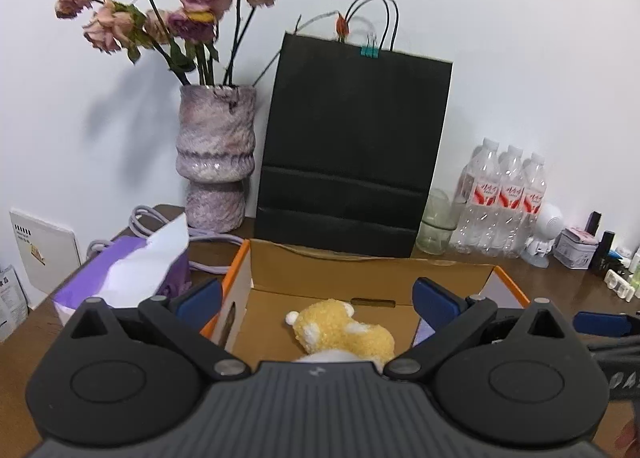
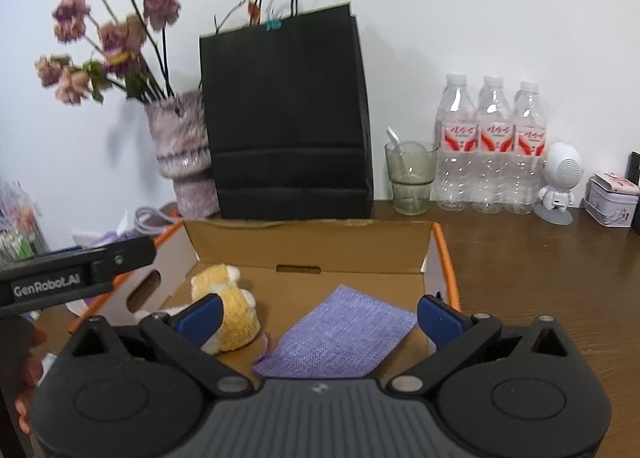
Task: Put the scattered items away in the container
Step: 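Grasp the sparkly plastic bag with the left gripper while the right grasps the crumpled tissue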
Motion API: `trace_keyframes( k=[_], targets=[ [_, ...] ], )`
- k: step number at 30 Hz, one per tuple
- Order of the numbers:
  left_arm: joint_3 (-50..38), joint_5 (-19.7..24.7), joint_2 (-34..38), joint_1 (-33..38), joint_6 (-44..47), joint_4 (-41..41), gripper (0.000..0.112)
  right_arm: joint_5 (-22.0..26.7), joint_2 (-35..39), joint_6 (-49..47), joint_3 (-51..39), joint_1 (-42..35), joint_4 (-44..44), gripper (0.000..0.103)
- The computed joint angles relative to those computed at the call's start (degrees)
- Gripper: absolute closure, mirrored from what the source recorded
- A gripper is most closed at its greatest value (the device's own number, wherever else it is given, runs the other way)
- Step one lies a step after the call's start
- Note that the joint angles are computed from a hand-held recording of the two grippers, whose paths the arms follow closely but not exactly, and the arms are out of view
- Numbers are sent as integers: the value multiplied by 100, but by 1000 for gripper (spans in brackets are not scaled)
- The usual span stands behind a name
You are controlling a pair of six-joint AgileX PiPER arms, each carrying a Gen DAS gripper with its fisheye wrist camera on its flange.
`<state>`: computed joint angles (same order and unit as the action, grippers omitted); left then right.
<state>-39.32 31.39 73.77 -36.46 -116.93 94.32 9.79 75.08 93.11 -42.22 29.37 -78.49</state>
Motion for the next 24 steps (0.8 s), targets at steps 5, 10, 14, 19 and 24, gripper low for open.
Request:
trace_keyframes(
  k=[5,10,14,19,24],
  targets=[
    [514,292,-814,-122,656,-362,9,-7,-751,-1476,510,-267,1424,0],
    [1127,316,-1751,-40,1477,-1070,9,-43,-1490,-3777,1159,-609,3574,0],
    [1508,418,-2291,20,2061,-1658,9,238,-1813,-3425,1610,-475,3184,0],
    [1904,334,-2658,256,2532,-2122,9,463,-1838,-2117,2043,-182,2182,0],
    [2233,14,-2777,576,2407,-2140,9,423,-1674,-716,2309,46,1093,0]
  ],
)
